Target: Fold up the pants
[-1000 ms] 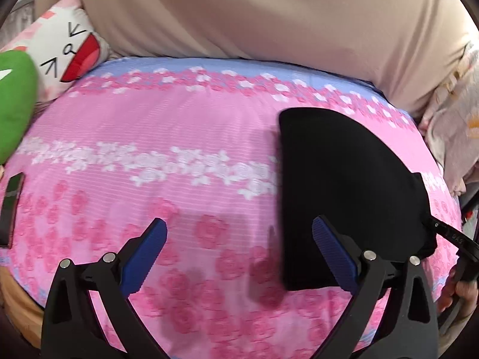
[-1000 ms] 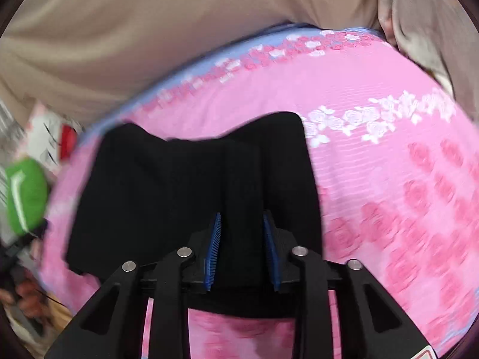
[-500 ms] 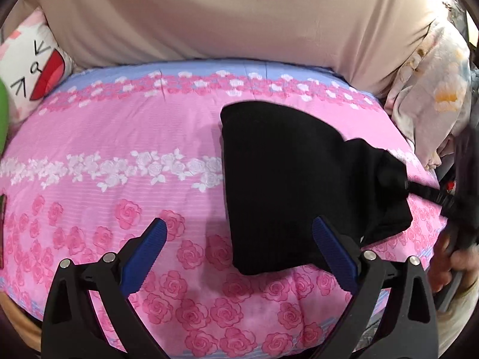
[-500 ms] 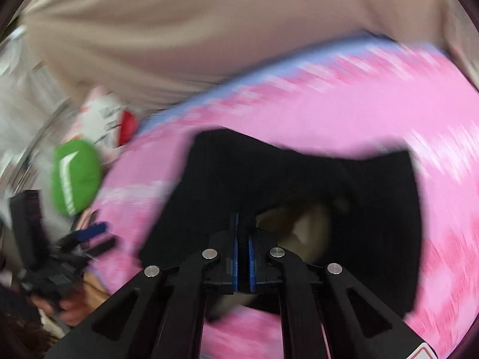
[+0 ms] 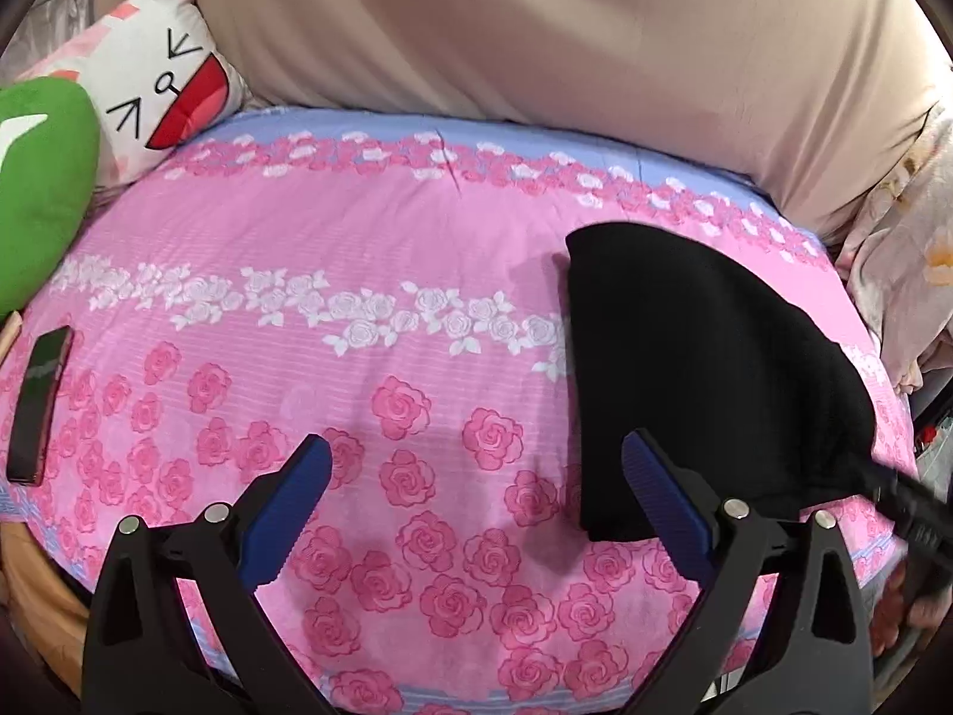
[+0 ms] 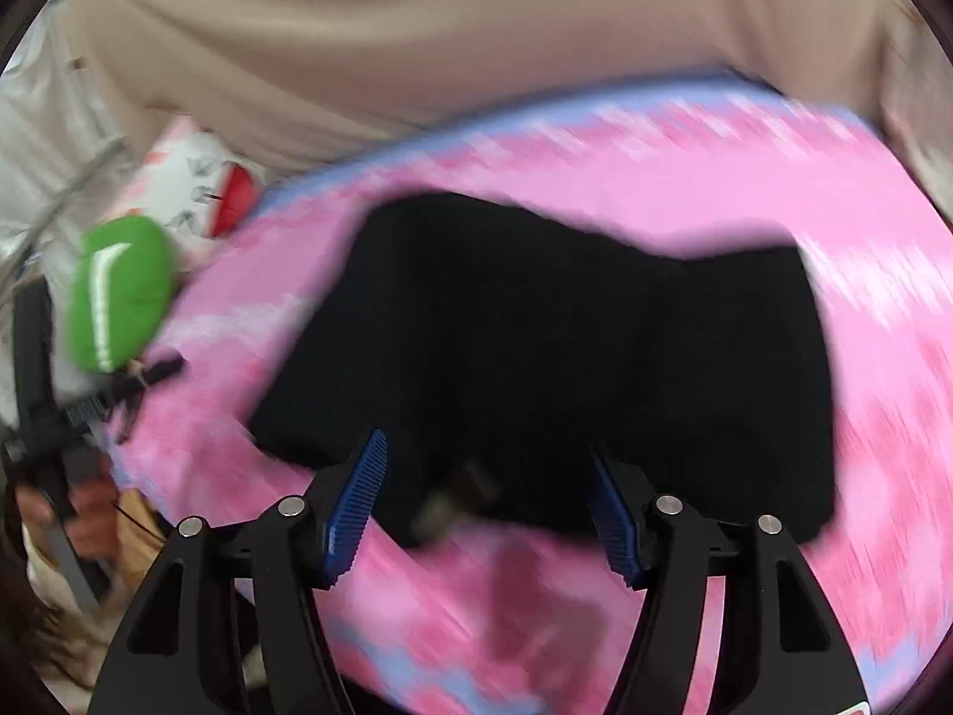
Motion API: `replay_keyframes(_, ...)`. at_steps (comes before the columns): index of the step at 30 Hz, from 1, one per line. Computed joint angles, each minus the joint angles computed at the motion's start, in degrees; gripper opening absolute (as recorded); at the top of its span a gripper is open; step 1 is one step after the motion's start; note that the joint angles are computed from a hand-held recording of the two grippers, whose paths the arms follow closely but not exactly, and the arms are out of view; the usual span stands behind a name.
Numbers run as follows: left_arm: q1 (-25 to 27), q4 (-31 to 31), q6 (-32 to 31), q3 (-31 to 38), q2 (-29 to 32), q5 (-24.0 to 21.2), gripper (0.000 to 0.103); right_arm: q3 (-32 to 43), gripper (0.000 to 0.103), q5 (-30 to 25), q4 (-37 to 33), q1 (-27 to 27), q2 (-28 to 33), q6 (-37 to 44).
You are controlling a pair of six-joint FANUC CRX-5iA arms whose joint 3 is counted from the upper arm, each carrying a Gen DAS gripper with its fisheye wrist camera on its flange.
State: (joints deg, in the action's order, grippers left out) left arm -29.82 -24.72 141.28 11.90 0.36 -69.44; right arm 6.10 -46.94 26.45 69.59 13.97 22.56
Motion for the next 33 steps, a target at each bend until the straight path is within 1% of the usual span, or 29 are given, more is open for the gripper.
replay_keyframes(2,0.1,0.5,-0.9,0.6,1.0,0.6,0.096,-2.7,0.062,2.2,-4.5,-0.4,-1.9,-0.4)
replay_keyframes(4,-0.2,0.6,-1.4,1.2,1.6,0.9,0.096,-4.0,0.062,6.5,-8.2,-0.8,-2.4,0.8)
replay_keyframes(6,-0.5,0.7,-1.4,1.8,1.9,1.0,0.096,-2.9,0.062,10.4,-15.4,-1.7,-1.4,6.1)
replay_keyframes(7,-0.8,0.7,-1.4,1.9,1.9,1.3,0.096,-3.0,0.062,11.6,-18.1,-2.1,-1.6,8.2)
replay_keyframes(9,-1.7,-0.2,-1.2,2.9,2.3,0.5,0.096,-0.9,0.062,13.2,-23.6,-3.3,0.3,11.8)
replay_keyframes(10,-1.9,-0.5,-1.1,3.1,2.4,0.2,0.096,-1.0,0.057,14.4,-23.1,-3.3,0.8,11.5)
replay_keyframes(11,-2.0,-0.5,-1.1,3.4,2.6,-0.1,0.096,-1.1,0.022,14.7,-19.7,-3.0,1.4,9.7)
replay_keyframes(12,-2.0,-0.5,-1.2,3.6,2.7,-0.4,0.096,0.9,0.013,12.0,-19.1,-3.0,2.6,10.6)
replay_keyframes(13,-2.0,-0.7,-1.2,3.8,2.8,-0.7,0.096,1.2,0.012,11.9,-17.8,-2.9,2.4,10.5)
replay_keyframes(14,-2.1,-1.1,-1.0,4.2,2.9,-1.3,0.096,0.6,0.012,11.6,-13.6,-2.4,1.5,9.4)
replay_keyframes(15,-2.3,-1.7,-0.7,4.4,2.8,-1.6,0.096,0.7,0.011,10.0,-9.2,-1.7,0.7,8.6)
replay_keyframes(16,-2.3,-2.1,-0.6,4.6,2.9,-1.8,0.096,0.7,0.011,7.5,-2.8,-0.8,-0.1,7.3)
replay_keyframes(18,-2.1,-2.1,-0.4,4.8,3.1,-2.0,0.096,0.3,0.011,3.7,6.0,-0.3,-1.3,5.0)
replay_keyframes(19,-1.9,-1.8,-0.5,4.7,3.3,-1.9,0.096,-0.2,0.011,1.1,9.0,-0.7,-1.8,4.6)
replay_keyframes(20,-1.7,-1.1,-0.8,4.7,3.7,-1.8,0.096,0.1,0.012,-2.2,9.8,-1.1,-1.5,5.1)
replay_keyframes(21,-1.5,-0.5,-1.1,4.9,4.1,-1.7,0.096,1.8,0.014,-7.4,8.3,-1.7,-0.2,7.5)
replay_keyframes(22,-1.3,0.4,-1.6,4.8,4.5,-1.3,0.096,1.9,0.015,-10.4,4.3,-3.6,0.8,10.1)
replay_keyframes(23,-1.2,1.1,-2.1,4.8,4.9,-0.9,0.096,1.1,0.017,-10.4,1.8,-4.8,0.8,10.2)
replay_keyframes(24,-1.3,1.4,-2.5,5.0,5.3,-1.0,0.096,-1.2,0.017,-7.4,-2.2,-6.5,-0.8,9.1)
replay_keyframes(25,-1.3,2.1,-3.4,5.4,5.9,-1.0,0.096,-4.6,0.018,-2.8,-3.2,-7.2,-3.8,6.3)
replay_keyframes(26,-1.3,2.4,-3.9,5.7,6.3,-1.0,0.096,-6.3,0.019,-1.2,-1.9,-7.1,-5.0,4.1)
replay_keyframes(27,-1.4,2.8,-4.6,6.1,6.8,-1.0,0.096,-7.7,0.025,-1.7,2.4,-6.3,-6.0,0.4)
replay_keyframes(28,-1.5,3.2,-5.1,6.3,7.1,-0.7,0.096,-8.5,0.036,-2.0,6.6,-5.8,-6.4,-2.8)
replay_keyframes(29,-1.5,3.6,-5.6,6.4,7.3,-0.2,0.096,-9.3,0.045,-1.2,8.7,-5.8,-7.2,-4.3)
replay_keyframes(30,-1.5,4.3,-6.5,6.7,7.7,0.3,0.096,-9.7,0.045,-0.2,9.2,-6.1,-7.8,-4.4)
replay_keyframes(31,-1.6,4.6,-7.0,7.1,8.2,0.4,0.096,-10.0,0.047,2.2,9.2,-6.9,-8.5,-4.2)
replay_keyframes(32,-1.7,4.9,-7.3,7.5,8.6,0.6,0.096,-10.3,0.057,4.2,7.9,-7.7,-9.2,-3.5)
replay_keyframes(33,-1.8,5.0,-7.5,7.8,8.8,0.6,0.096,-9.7,0.062,7.2,4.8,-9.0,-9.4,-1.7)
